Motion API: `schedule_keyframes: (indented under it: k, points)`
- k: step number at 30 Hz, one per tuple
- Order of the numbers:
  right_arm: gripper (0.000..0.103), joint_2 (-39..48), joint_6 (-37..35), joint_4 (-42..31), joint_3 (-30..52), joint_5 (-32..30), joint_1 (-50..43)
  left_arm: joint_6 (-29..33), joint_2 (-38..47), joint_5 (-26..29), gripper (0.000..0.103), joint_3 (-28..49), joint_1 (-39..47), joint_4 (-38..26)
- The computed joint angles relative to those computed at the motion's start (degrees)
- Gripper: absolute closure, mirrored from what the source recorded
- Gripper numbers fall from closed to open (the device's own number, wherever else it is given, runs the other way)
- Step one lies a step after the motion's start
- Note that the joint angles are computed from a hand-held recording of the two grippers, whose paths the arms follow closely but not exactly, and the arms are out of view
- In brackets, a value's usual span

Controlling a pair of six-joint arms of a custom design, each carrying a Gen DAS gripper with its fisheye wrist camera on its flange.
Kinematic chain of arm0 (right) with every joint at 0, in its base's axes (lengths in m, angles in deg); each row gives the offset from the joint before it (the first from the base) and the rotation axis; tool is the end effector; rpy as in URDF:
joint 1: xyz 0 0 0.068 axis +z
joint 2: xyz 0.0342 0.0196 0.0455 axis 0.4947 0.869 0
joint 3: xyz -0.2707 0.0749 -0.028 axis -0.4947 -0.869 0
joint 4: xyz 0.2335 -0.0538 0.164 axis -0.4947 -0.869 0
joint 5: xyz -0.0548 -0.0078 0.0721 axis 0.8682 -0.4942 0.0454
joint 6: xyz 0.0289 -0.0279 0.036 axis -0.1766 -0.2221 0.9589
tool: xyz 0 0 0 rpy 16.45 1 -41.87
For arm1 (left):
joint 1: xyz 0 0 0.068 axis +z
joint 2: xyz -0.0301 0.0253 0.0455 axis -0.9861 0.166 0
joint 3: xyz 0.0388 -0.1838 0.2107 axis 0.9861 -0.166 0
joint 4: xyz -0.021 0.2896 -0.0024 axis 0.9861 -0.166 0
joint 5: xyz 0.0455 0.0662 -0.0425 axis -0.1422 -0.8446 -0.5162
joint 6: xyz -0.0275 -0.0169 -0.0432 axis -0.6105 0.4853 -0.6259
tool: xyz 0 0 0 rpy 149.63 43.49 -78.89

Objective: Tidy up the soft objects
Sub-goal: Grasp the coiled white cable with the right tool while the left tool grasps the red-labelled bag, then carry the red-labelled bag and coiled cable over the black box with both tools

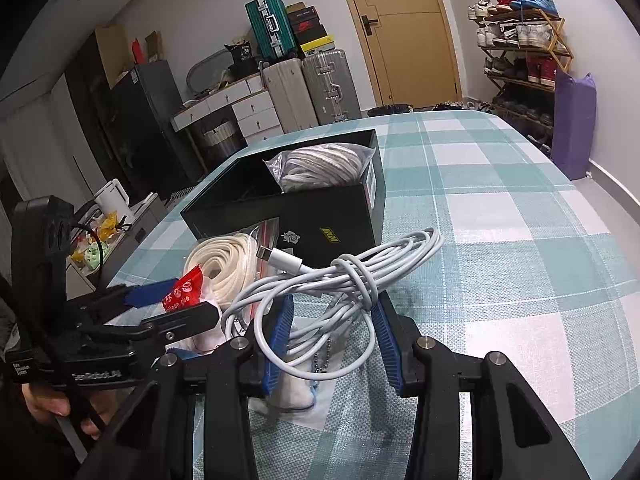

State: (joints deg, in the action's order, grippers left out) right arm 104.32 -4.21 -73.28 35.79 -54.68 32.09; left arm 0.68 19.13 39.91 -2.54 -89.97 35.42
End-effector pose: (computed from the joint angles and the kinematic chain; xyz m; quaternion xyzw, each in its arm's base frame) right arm 0.3621 0.0376 0.1535 -0.2620 0.8532 0.2642 0.3654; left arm 0.2590 -0.0415 0.1857 -0.0933 0.9195 -0.0721 0.3751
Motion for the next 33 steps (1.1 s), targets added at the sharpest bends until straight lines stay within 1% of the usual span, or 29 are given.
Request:
schedule_keyframes:
  k: [1,3,7,18,28,33]
  points:
    - [0.062,-0.06,-0.02,0.17,-0.09,-0.04,-0.02,0.25,-0.67,-0.33,0.052,-0.39,-0.32,0.22]
    - [0.062,-0.06,-0.02,0.19,-0.07,-0.03,0.03,0.76,-1.56,-0.89,0.054,-0.77,-0.74,0.17]
    - [0.062,-0.38,-0.17,0.67,-0.43,-0.23,0.02,0.55,-3.68,-0.75,0.056,-1.64,-0.41,-0.2]
    - [0.062,-2.46,-0.53,1.93,-1.72,-1.09,-0.22,0.88,-7.91,0.99,0.056,-1.91,2.59,-1.95]
    - [0.062,-5.92,-1.27,2.28,-2.16,-4.79,-1.52,1.52,-8.9,3.21,0.056,0.78,5.94,-3.69]
    - [0.062,-7.73,-2.16,1.18,-1.33,-6.19,-1.82,2.38,-8.64,3.43,0.056,2.9,6.83,-4.58]
